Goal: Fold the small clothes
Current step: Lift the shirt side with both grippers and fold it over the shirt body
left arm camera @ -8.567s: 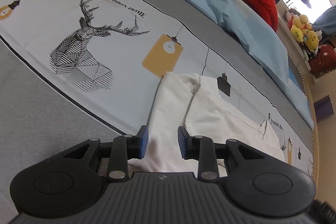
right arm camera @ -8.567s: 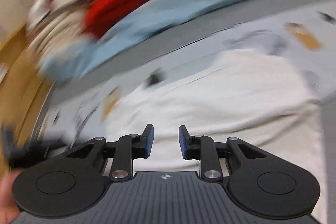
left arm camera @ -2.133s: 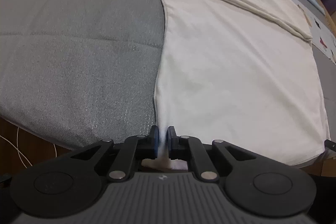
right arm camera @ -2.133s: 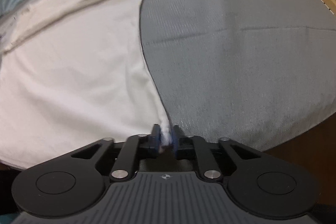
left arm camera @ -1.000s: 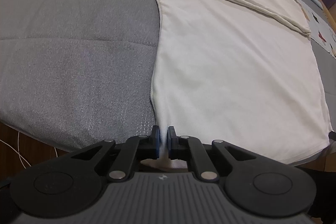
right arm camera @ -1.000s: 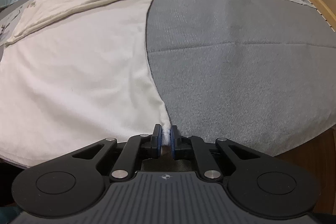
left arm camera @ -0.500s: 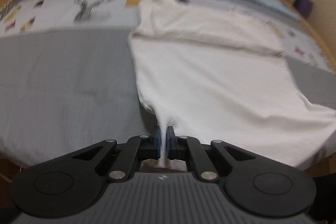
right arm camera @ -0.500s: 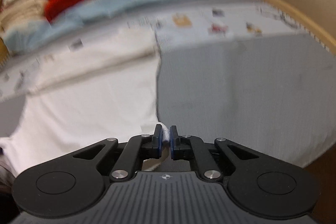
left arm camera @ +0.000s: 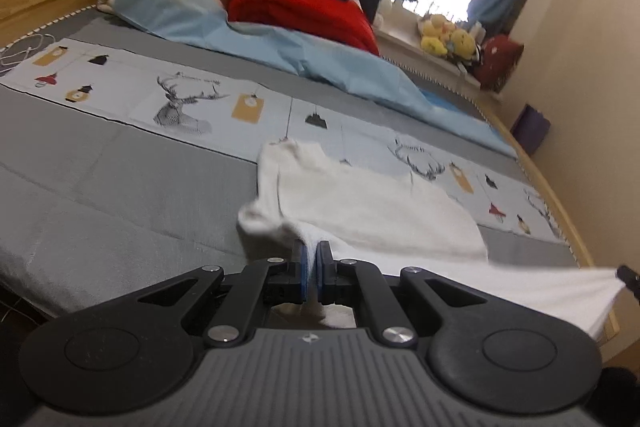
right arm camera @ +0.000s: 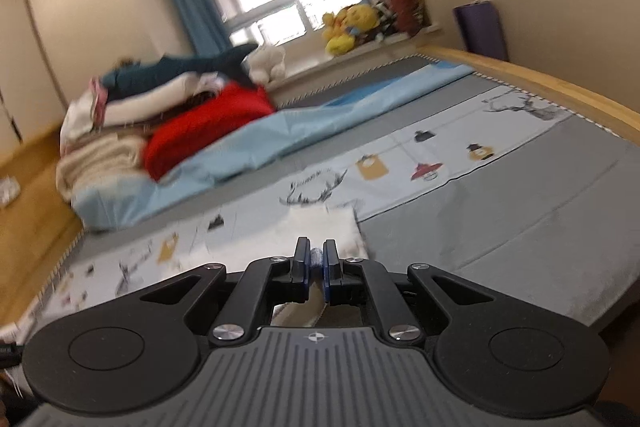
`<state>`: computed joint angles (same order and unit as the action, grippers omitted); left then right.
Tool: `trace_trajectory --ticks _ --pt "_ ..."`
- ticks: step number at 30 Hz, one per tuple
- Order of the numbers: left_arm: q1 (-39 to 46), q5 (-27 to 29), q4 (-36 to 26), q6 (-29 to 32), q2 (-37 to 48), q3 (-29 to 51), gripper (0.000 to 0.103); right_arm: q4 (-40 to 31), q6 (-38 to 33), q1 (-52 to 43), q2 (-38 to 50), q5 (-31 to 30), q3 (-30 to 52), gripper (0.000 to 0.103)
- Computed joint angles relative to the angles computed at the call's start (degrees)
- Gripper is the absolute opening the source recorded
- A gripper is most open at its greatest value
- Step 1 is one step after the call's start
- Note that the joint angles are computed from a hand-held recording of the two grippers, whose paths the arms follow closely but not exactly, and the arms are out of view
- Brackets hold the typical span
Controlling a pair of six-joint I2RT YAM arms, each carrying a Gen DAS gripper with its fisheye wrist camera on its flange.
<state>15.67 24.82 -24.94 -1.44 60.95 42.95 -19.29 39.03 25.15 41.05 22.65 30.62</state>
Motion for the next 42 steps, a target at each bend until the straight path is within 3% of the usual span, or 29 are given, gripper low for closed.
trace_trajectory --ticks 5,9,17,24,26,30,34,36,38,42 --pt "-0.87 -2.47 0.72 1.05 6.67 3.17 0.004 2.05 -1.12 -3.03 4.54 -1.48 0.41 0.005" --pt "-0.67 -2.31 2.47 2.85 16.76 8.38 0.004 9.28 -4.57 -5.75 12.86 -4.17 1.81 0.005" --pt "-5.08 -7.55 4.64 5.39 41.05 25.51 0.004 20.42 -10.4 -15.84 38.57 -15.03 12.74 0.005" --pt "-10.23 -14.43 2.08 3.63 57.45 41.45 0.004 21.23 -14.85 -18.68 61.98 -15.64 26.64 0.005" --pt "-11.1 -15.09 -0.41 2.56 61.82 47.03 0.004 15.62 -13.1 -19.09 67.54 -15.31 32.96 0.005" --pt "-11.12 -14.19 -3.34 -1.06 67.96 56.07 0.005 17.1 -14.35 -19.58 71.75 -14.93 37.52 0.005" --pt "-10.41 -15.93 -3.82 -4.66 69.76 59.68 0.006 19.07 -12.69 -22.03 74.12 -18.09 39.6 0.006" --pt "-9.49 -13.7 -4.97 -6.08 70.38 60.92 0.009 20.7 -10.95 -23.09 74.14 -17.12 39.11 0.007" --pt "-9.03 -12.54 -5.88 -5.36 70.62 61.14 0.019 22.57 -9.51 -24.42 73.68 -17.6 37.52 0.011" --pt "-8.36 -10.91 -8.5 -3.17 72.12 62.17 0.023 22.35 -10.2 -26.27 73.8 -20.54 36.07 0.011"
